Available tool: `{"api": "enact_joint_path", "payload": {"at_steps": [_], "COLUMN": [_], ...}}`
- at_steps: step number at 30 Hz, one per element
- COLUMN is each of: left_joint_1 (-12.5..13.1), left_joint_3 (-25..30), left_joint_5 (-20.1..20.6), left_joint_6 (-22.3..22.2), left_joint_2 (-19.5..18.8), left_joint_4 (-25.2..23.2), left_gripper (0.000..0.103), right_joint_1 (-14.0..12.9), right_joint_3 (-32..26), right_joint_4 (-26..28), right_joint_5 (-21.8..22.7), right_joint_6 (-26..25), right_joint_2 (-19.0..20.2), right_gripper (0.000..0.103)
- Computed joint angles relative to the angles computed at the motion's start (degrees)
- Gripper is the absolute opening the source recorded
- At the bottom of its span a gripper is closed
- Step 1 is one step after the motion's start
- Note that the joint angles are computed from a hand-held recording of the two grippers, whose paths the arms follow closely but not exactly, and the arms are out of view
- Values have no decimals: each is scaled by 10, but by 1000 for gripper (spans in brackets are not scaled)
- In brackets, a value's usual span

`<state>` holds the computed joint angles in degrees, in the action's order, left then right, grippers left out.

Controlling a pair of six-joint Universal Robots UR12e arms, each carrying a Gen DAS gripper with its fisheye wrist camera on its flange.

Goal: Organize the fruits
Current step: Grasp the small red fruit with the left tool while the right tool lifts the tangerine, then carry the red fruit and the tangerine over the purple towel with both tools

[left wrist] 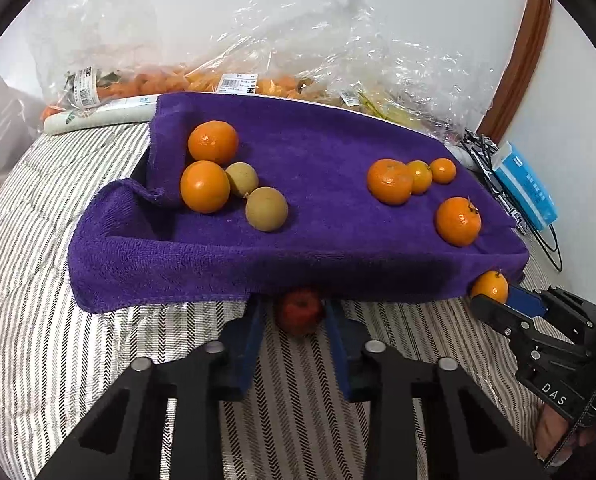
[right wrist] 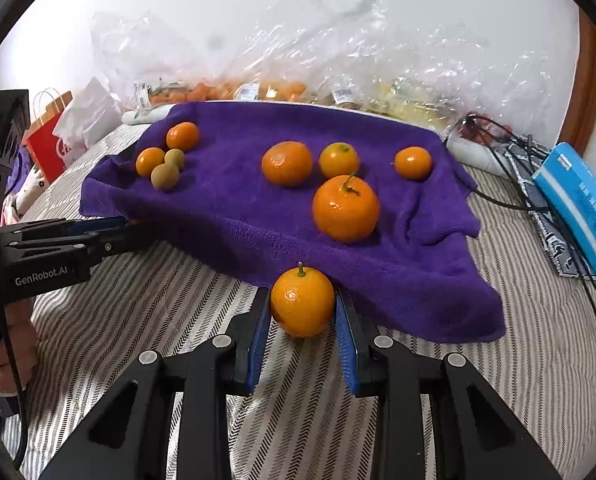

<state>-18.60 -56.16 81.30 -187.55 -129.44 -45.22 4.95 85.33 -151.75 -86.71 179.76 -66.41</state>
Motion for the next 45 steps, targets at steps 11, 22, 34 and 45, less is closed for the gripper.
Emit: {"api": "enact_joint_path", "payload": {"at_steps": [11, 22, 34, 45], "left_joint_1": [3, 12, 15, 15], "left_joint_3": [-15, -42, -58, -64], "left_joint_5": [-32, -80, -85, -86], "left_joint_6": [6, -23, -46, -44], "left_joint_2": [8, 20, 28, 31], "left_joint_4": [24, 84, 124, 133], "left_gripper": [24, 24, 24, 24], "right_joint_1": [-2, -2, -4, -16], "right_joint_3": [-4, -4, 3, 26], "right_joint_4": [13, 13, -8, -80], "right_joint_5": [14, 9, 19, 67], "right_joint_6": [2, 4, 4, 30], "right_joint_2": [1, 1, -1, -11], "right_gripper": [32, 32, 32, 32]}}
